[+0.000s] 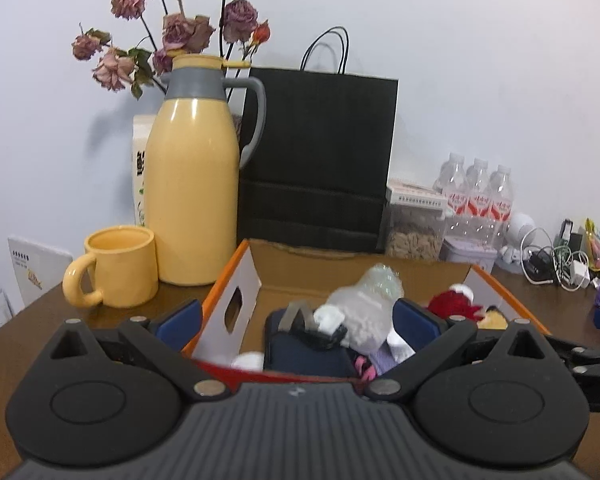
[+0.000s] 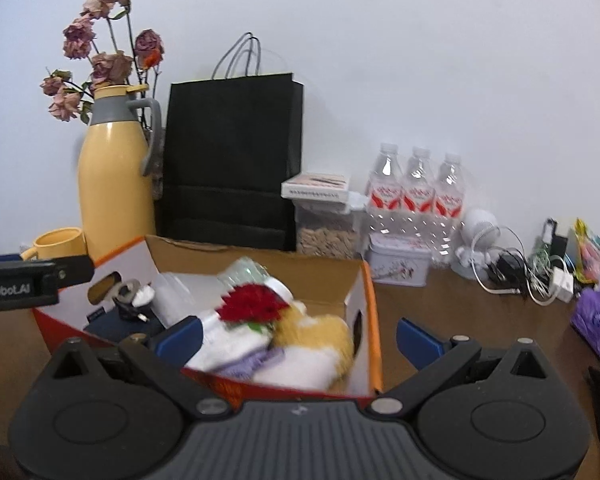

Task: Organize objects
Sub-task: 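Withdraw both tools from the box back over the table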

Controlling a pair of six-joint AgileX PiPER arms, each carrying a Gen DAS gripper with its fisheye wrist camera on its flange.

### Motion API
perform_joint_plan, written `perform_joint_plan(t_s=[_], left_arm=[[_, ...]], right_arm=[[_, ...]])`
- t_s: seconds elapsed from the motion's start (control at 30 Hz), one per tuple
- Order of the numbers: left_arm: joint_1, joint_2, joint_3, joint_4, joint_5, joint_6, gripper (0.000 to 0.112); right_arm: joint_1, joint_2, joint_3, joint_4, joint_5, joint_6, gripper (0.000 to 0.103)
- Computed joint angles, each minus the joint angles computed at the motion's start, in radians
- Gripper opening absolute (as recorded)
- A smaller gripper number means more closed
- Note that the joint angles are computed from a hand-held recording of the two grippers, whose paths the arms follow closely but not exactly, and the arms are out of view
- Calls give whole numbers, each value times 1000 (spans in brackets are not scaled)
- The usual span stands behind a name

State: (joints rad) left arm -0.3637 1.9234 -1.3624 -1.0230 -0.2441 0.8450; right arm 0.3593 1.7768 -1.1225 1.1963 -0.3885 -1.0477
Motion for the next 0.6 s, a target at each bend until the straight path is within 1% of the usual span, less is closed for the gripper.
perform_joint_plan(t_s=[0.13, 0.3, 0.37, 0.43, 0.5, 0.6], left_arm=[[-11, -13, 42, -55, -9, 47, 103], [-27, -18, 77, -139, -19, 129, 103], [-32, -20, 89, -167, -23, 156, 103], [-36, -23, 100, -191, -23, 178, 103], [-40, -25, 106, -235, -22, 220, 103], [-48, -28, 115, -294, -21, 281, 103]], right_arm=[[-22, -27, 67, -60, 0, 73, 103], [-61, -41, 110, -87, 15, 111, 103], [-82, -39, 118, -89, 34, 107, 103], [-101, -34, 120, -75, 55, 85, 103], [-117, -22, 115, -27, 75, 26, 103], [-132, -6, 105, 69, 105, -102, 103]])
